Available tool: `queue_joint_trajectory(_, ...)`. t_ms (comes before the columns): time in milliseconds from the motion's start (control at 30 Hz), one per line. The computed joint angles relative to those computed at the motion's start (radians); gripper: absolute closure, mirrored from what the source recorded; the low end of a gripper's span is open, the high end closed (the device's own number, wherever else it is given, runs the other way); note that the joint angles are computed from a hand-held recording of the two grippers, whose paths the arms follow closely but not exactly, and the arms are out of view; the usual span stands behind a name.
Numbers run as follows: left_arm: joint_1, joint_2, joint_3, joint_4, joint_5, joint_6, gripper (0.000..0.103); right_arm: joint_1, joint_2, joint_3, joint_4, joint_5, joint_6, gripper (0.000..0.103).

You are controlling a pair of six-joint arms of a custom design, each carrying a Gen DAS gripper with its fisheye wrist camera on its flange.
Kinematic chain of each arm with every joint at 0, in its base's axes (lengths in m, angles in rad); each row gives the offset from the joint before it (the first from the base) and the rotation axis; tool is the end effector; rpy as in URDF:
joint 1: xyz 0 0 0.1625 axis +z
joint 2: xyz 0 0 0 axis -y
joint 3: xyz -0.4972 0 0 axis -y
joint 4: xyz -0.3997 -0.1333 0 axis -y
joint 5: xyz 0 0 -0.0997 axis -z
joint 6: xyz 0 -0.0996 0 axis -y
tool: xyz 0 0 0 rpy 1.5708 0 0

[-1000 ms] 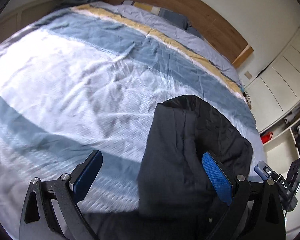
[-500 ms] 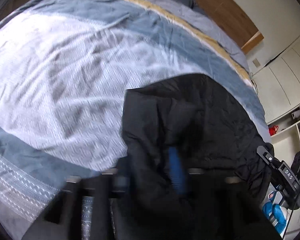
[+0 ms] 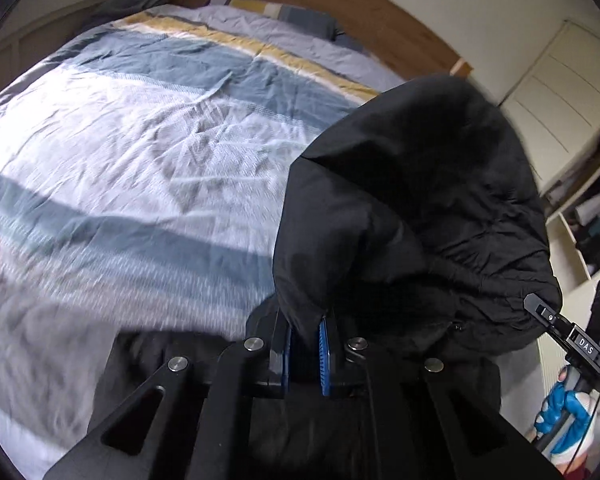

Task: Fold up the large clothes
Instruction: 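Lift the hem with both tools and fold it toward the hood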

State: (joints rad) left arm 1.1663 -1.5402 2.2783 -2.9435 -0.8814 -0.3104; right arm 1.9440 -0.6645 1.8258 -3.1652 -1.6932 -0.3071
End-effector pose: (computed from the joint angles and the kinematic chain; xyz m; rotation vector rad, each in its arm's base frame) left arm 0.0089 -0.4789 0.3877 -0.1770 2.5134 -1.0841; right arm 0.3617 -0.5914 0.0546 0.9512 -2.8075 0.6577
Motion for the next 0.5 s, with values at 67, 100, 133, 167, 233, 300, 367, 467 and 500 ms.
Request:
queue_joint_trajectory(67, -0.041, -0.057, 0.064, 0.010, 0.011, -0.021, 0.093, -0.008, -0.039, 0.095, -0.073, 0.030, -0.027, 0.089)
queue_joint_trajectory(100, -0.059, -0.083, 0.095, 0.012, 0.017, -0.031, 0.093, -0.014, -0.052, 0.128, -0.094, 0.039, -0.033, 0.089)
queue_joint_trajectory(133, -0.078, -0.109, 0.129, 0.016, 0.022, -0.042, 0.093, -0.028, -0.072, 0.185, -0.130, 0.064, -0.040, 0.089)
queue_joint_trajectory(167, -0.096, -0.131, 0.162, 0.018, 0.026, -0.051, 0.093, -0.036, -0.079, 0.213, -0.151, 0.077, -0.041, 0.088)
queue_joint_trajectory(233, -0.131, -0.170, 0.229, 0.019, 0.036, -0.065, 0.093, -0.065, -0.096, 0.295, -0.220, 0.113, -0.047, 0.088)
queue_joint_trajectory(300, -0.160, -0.200, 0.293, 0.014, 0.046, -0.081, 0.093, -0.097, -0.103, 0.359, -0.272, 0.149, -0.043, 0.088)
queue_joint_trajectory(367, -0.169, -0.208, 0.343, 0.008, 0.054, -0.091, 0.095, -0.125, -0.098, 0.403, -0.311, 0.158, -0.055, 0.085)
queue_joint_trajectory(467, -0.134, -0.177, 0.383, -0.023, 0.046, -0.098, 0.101, -0.163, -0.078, 0.424, -0.321, 0.130, -0.045, 0.084)
queue_joint_trajectory(500, -0.123, -0.166, 0.390, -0.033, 0.045, -0.101, 0.101, -0.176, -0.073, 0.429, -0.327, 0.134, -0.040, 0.084)
